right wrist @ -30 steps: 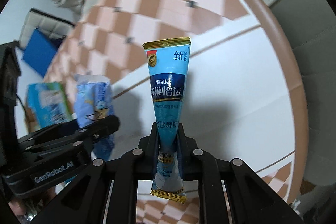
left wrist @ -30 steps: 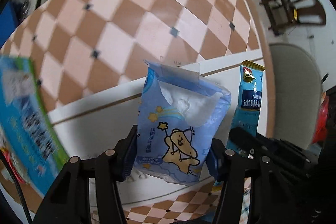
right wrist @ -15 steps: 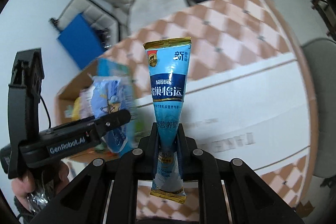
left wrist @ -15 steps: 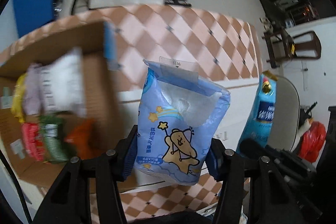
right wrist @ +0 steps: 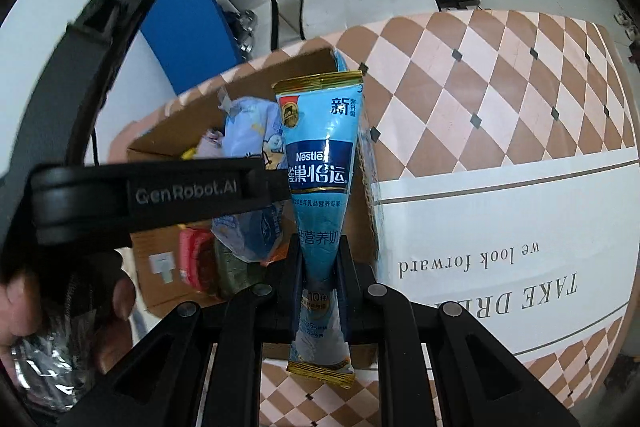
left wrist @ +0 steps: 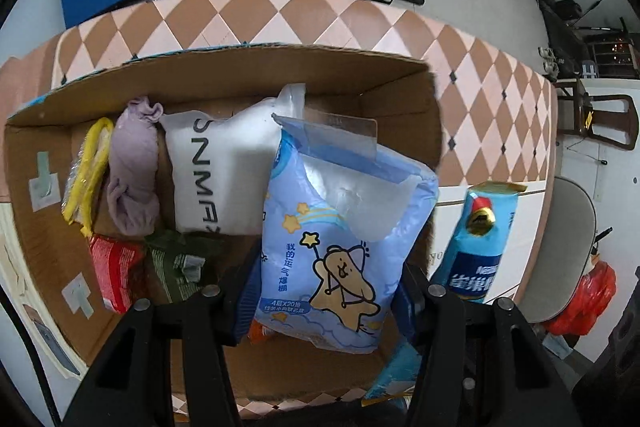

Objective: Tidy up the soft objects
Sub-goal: 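Lower blue packet and tube pouch into the box and open both tools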

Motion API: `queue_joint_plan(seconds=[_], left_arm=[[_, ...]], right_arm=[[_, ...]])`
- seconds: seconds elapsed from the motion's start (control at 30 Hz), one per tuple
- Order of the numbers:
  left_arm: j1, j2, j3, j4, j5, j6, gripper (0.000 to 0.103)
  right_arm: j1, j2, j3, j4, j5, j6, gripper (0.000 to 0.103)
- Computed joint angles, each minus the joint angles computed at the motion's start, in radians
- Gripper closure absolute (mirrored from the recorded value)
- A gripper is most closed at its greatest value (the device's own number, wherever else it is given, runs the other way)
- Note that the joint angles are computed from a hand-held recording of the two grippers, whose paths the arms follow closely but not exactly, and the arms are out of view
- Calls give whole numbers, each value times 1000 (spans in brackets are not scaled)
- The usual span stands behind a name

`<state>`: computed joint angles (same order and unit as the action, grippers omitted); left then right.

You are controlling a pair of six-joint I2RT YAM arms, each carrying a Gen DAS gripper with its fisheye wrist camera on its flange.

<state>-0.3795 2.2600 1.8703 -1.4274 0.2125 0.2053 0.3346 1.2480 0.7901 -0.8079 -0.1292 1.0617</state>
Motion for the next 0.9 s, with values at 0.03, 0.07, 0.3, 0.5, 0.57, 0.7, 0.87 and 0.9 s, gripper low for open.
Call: queue_joint_plan(seconds=[0.03,0.07,0.3,0.5,0.57,0.7,0.87,0.9], left_arm=[[-1,21,12,-3,5,5,50],[1,34,33,-20,8,10,50],[8,124,117,-82,52,32,32],[11,110,118,-56,38,47,9],[13,77,82,-27,23,57,7],[26,-21,-20,38,0,84,7],[79,-222,-220,163,-35,128,7],[98,-279,-278,196,-42,137,7]], right_arm=[[3,18,-4,12,-2,1,87],[6,36,-7,25,-4,6,87],[11,101,-20,53,-39,35,55],[30,72,-23,35,-30,63,48],[42,67,-22,20,-23,72,46],[79,51,7,-45,31,92,35],[128,50,46,-125,85,113,25],[149,49,54,-142,101,123,20]])
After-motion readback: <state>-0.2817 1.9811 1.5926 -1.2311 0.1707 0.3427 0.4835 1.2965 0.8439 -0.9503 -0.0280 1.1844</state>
